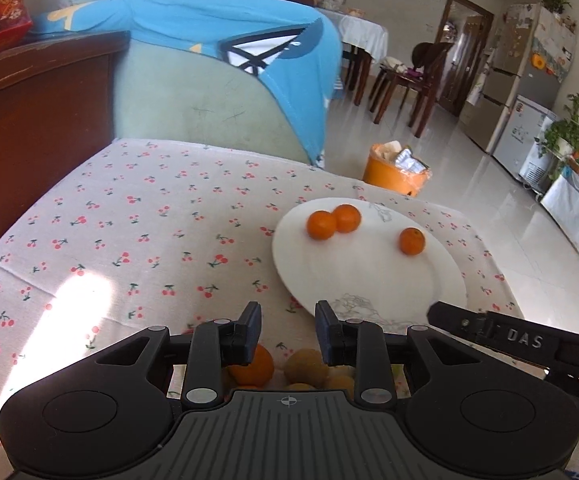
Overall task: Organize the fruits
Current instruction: 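Lower the tangerine onto the plate and open the right tool, then carry the green mango onto the plate and open the left tool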
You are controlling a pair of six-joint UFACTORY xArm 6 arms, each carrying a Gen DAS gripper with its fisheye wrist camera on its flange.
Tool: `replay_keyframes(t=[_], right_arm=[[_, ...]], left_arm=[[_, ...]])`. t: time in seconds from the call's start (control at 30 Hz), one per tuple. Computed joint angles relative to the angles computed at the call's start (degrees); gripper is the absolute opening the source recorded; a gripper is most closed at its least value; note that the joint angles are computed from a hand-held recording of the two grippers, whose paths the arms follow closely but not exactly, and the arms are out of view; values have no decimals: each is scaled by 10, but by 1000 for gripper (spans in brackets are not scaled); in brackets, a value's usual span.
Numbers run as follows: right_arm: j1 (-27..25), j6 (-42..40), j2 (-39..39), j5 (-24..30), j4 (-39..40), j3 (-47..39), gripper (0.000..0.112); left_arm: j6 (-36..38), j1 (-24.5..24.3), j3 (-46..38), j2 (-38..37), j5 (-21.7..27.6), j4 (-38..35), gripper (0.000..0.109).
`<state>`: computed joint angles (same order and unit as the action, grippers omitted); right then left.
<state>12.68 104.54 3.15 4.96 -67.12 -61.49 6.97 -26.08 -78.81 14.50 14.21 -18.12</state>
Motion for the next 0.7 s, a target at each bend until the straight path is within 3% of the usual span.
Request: replay_keyframes(t=[0.23, 0.4, 0.53, 0.7], right_arm=[[-9, 30, -20, 12, -25, 14, 34], [-13, 35, -24, 8, -17, 22, 34], [-15, 41, -25, 4, -22, 24, 34], [-15, 40, -26, 4, -18, 26, 36]], left_arm=[[183, -38, 2, -5, 34, -74, 28], [204, -49, 2, 2, 44, -22, 28], [137, -55, 9, 10, 18, 80, 28], [142, -53, 5, 15, 12, 54, 26]])
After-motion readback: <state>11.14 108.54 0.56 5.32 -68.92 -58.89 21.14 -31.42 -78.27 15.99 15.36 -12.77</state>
